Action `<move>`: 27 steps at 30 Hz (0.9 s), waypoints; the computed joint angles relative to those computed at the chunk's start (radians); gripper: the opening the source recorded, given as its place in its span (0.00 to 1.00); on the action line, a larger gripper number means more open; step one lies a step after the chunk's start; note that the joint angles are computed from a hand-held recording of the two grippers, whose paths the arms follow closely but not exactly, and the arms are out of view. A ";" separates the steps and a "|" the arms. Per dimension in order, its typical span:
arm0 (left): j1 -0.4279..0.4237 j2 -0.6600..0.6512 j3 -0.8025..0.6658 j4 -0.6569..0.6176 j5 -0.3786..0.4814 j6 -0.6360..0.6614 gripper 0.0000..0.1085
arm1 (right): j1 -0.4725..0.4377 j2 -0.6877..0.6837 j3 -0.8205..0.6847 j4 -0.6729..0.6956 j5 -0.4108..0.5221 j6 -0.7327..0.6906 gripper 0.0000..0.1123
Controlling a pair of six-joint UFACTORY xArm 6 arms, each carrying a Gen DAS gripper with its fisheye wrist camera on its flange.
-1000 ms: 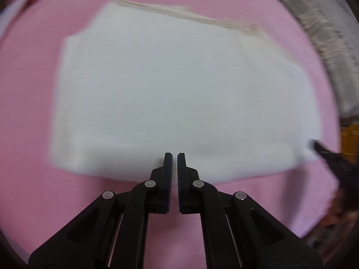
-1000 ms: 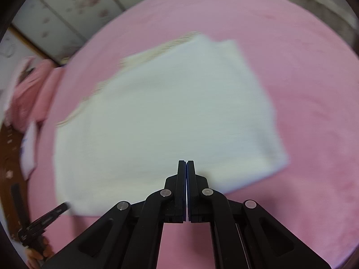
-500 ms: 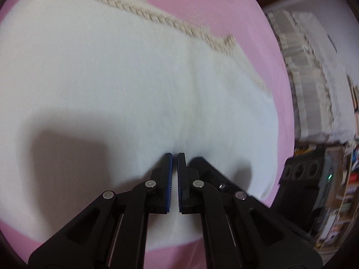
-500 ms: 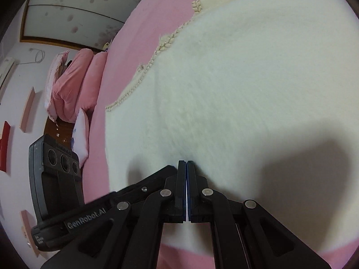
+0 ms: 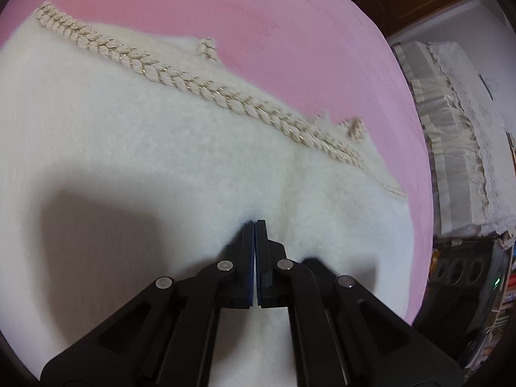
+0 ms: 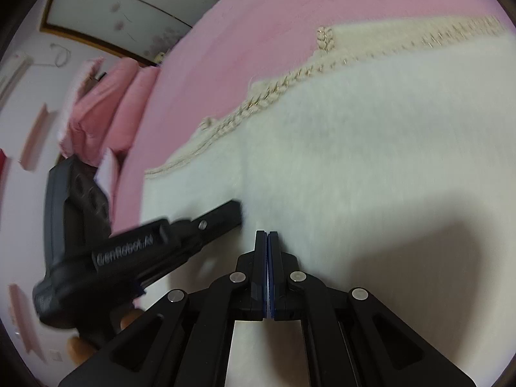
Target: Fold large clothes
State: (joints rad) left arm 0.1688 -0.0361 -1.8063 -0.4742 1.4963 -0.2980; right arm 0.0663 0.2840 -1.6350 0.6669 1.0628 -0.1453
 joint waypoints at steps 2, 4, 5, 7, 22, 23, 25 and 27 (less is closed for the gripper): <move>-0.006 -0.016 0.038 0.017 -0.041 -0.004 0.01 | 0.002 0.053 -0.063 -0.030 -0.024 0.008 0.00; -0.032 -0.021 0.056 0.067 -0.078 0.002 0.01 | -0.004 0.087 -0.100 -0.071 -0.064 0.014 0.00; -0.067 -0.009 0.047 0.116 -0.104 -0.008 0.01 | -0.006 0.099 -0.114 -0.137 -0.108 0.046 0.00; -0.089 -0.018 0.055 0.214 -0.148 0.012 0.01 | -0.028 0.134 -0.164 -0.207 -0.123 0.077 0.00; 0.098 0.037 0.023 0.507 -0.235 -0.094 0.01 | -0.292 0.189 -0.235 -0.531 -0.197 -0.006 0.00; 0.099 0.056 -0.002 0.547 -0.207 -0.103 0.01 | -0.314 0.221 -0.292 -0.512 -0.148 0.014 0.00; 0.134 0.080 -0.035 0.513 -0.179 -0.109 0.01 | -0.347 0.251 -0.354 -0.433 -0.093 -0.038 0.00; 0.140 0.116 -0.094 0.507 -0.144 -0.126 0.01 | -0.341 0.243 -0.350 -0.514 -0.112 -0.031 0.00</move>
State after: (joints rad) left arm 0.3088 0.0796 -1.9000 0.0327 1.3526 -0.4241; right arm -0.2748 0.5271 -1.9847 0.1525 0.9512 -0.1765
